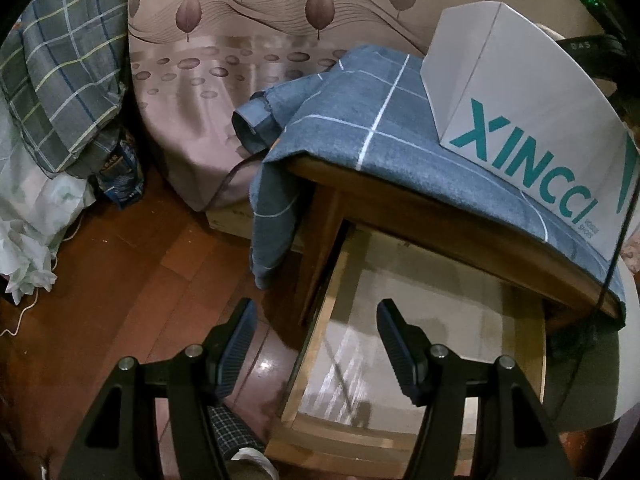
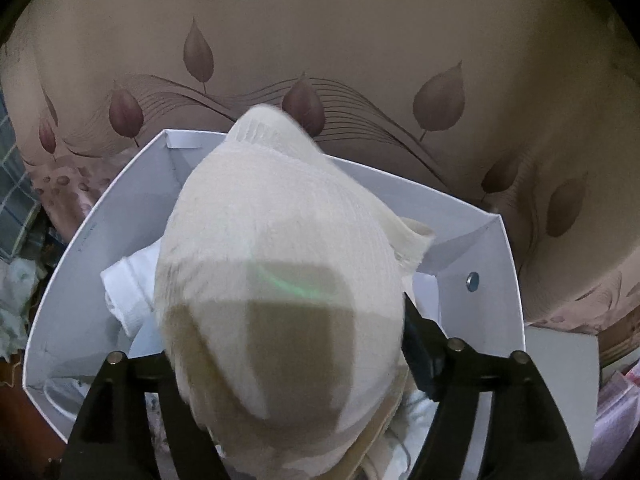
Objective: Take underwear out of drawer
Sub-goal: 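Lower the white lace bra into the white box and open the right gripper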
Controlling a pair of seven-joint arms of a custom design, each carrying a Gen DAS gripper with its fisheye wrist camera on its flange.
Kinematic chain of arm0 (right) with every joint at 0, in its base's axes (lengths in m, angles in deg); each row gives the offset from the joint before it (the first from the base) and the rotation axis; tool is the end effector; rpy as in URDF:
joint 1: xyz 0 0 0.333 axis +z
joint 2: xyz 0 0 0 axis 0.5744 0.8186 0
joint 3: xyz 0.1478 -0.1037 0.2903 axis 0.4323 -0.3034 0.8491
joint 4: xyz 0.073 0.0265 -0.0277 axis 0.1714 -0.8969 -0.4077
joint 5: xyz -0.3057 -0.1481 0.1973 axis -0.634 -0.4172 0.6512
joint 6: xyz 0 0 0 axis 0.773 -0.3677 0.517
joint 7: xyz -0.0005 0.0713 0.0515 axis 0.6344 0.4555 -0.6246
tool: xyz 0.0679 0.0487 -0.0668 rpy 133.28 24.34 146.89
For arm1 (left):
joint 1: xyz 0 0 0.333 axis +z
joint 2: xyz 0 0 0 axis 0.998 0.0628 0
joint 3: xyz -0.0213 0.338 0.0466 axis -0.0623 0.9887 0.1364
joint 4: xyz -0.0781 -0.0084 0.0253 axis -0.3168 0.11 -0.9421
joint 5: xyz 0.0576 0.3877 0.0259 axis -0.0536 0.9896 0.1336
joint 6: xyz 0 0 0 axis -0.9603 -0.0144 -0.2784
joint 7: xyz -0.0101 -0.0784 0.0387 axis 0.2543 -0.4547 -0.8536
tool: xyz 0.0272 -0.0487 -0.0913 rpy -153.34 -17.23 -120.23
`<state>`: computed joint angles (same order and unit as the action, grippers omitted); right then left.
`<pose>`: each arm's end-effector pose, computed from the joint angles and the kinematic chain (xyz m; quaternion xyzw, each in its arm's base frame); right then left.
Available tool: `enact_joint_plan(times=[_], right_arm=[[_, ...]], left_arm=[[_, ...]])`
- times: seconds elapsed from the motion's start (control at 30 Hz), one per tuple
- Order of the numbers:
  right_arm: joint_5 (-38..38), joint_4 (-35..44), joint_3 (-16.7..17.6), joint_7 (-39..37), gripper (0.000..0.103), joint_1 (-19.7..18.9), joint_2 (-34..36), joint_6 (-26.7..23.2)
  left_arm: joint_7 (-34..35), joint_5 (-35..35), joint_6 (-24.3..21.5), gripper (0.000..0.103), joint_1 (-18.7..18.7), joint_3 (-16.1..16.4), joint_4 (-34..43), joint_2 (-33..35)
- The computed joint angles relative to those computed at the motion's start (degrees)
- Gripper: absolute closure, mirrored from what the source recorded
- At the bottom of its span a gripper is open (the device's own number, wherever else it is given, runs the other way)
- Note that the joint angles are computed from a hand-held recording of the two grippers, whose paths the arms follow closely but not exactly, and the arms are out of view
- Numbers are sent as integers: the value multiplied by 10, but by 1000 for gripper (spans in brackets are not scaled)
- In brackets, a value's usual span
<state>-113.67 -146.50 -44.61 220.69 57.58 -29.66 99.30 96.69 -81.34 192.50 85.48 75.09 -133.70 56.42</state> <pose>0.5380 0.2286 0.7489 -0.5328 0.7649 -0.3394 0.1260 0.4470 0.0178 0.5930 -0.5900 0.7404 -0.2970 0.1245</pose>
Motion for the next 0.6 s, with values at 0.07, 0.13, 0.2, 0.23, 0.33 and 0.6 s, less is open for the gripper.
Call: enact_joint_plan(times=[0.07, 0.13, 0.2, 0.23, 0.33, 0.6], right_arm=[[-4, -2, 2, -2, 26, 2, -5, -3], [-12, -3, 6, -1, 26, 5, -9, -4], [-16, 2, 10, -9, 23, 8, -9, -8], [-20, 8, 11, -11, 22, 10, -5, -10], [-27, 13, 15, -23, 20, 18, -2, -17], [-56, -14, 28, -17, 19, 39, -28, -9]], left_arm=[[-3, 5, 4, 39, 2, -3, -1, 1], [-4, 6, -2, 39, 1, -2, 1, 3], [-3, 6, -2, 39, 1, -2, 1, 3], [-4, 10, 2, 39, 2, -4, -1, 3], [-4, 13, 9, 39, 1, -6, -3, 2], [-3, 22, 18, 39, -1, -7, -10, -1]])
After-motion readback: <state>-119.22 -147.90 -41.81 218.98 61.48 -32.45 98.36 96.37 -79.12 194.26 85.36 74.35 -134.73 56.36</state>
